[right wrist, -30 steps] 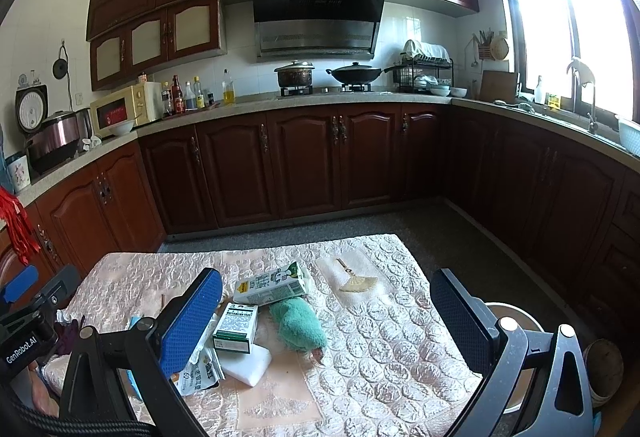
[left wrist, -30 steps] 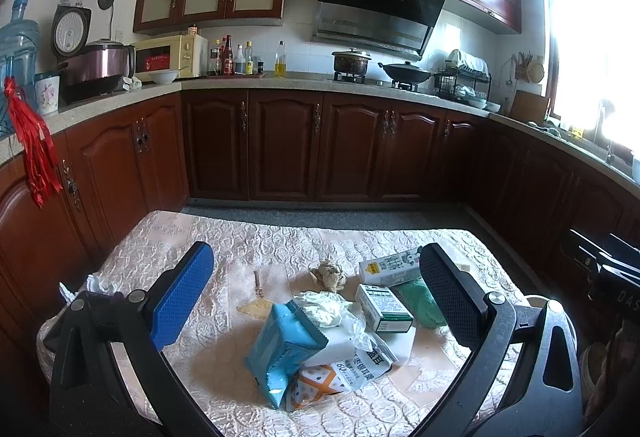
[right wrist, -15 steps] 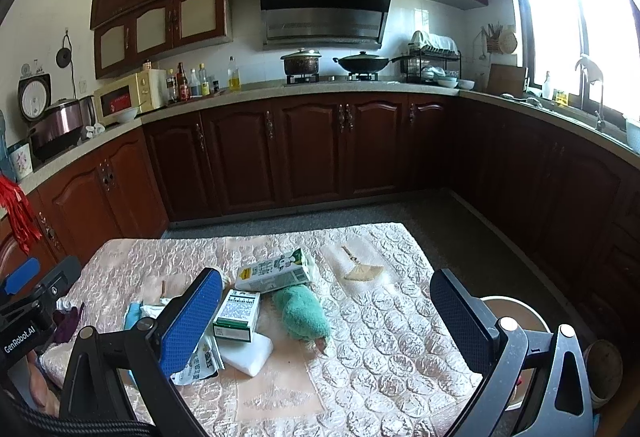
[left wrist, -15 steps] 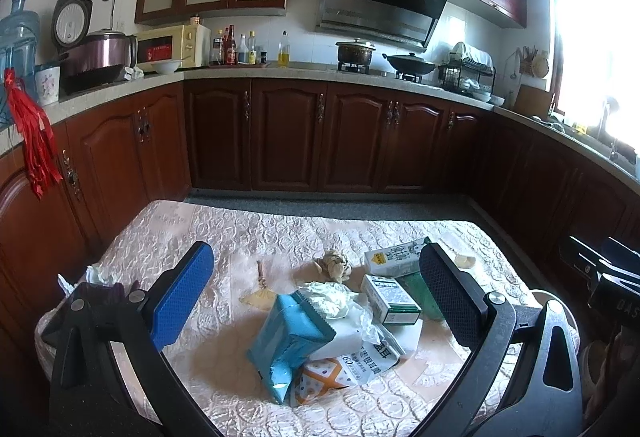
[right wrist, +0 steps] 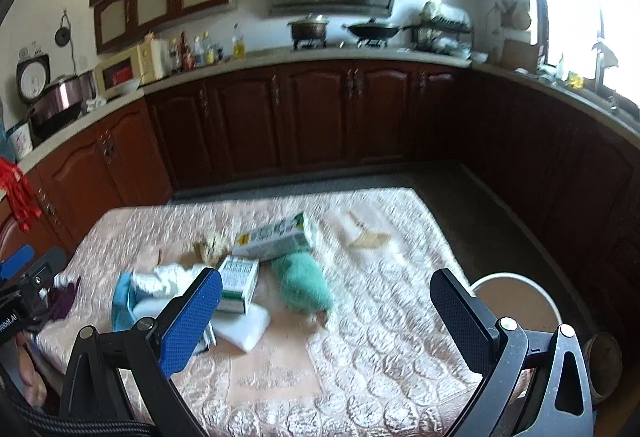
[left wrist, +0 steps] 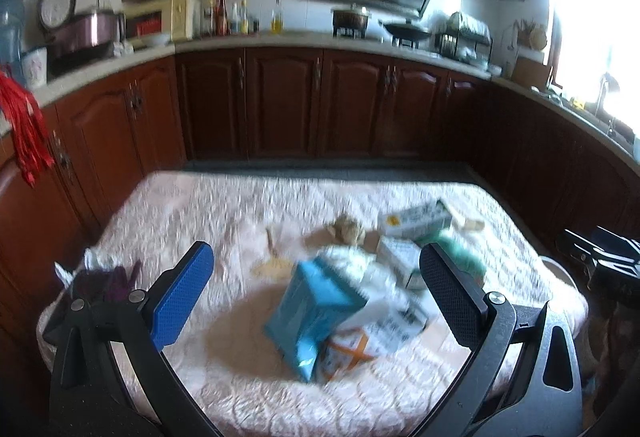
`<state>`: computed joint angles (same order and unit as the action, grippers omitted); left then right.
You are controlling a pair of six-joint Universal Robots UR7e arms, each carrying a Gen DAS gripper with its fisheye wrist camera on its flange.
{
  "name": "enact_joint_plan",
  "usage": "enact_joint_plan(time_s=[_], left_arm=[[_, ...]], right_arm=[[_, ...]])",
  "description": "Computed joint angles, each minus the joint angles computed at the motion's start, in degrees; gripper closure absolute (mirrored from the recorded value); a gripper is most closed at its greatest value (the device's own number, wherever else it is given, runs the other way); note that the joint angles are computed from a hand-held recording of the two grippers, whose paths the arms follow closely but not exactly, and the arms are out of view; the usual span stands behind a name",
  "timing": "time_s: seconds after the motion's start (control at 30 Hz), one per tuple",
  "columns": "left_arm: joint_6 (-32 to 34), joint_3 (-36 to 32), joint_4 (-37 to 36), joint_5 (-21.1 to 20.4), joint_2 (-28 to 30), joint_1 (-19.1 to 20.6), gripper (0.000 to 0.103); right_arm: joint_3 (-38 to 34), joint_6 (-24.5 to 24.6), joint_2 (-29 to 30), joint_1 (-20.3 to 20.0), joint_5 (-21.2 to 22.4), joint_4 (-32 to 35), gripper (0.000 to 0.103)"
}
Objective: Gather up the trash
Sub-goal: 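Grasp the white tissue with the left tool while the right tool grasps the green cloth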
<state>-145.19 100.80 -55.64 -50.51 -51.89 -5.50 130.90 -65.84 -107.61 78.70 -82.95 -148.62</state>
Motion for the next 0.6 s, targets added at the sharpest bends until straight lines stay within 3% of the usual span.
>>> enact_joint_plan(time_s=[0.17, 0.3, 0.43, 0.6], left_arm=[[5.02, 6.69, -10.01, -3.12, -3.92, -0.92, 0.001], [7.43, 11.2, -17.4, -4.44, -6.19, -0.36, 0.001], [9.84, 12.49, -20.33, -3.86, -6.64, 1.04, 0.001], [16.07, 11.05, -18.76, -0.18, -8.28, 5.12, 0.001]], right_arm=[[0.39, -1.33, 3.57, 0.23, -3.82, -0.36, 0.0], [-0.68, -0.39, 5.87, 0.19, -5.06, 3.99, 0.001], [-2.38, 0.61, 8.37, 0.8, -6.61, 7.82, 0.013], [-6.52, 4.35, 14.07, 2.43, -10.35, 9.85, 0.025]])
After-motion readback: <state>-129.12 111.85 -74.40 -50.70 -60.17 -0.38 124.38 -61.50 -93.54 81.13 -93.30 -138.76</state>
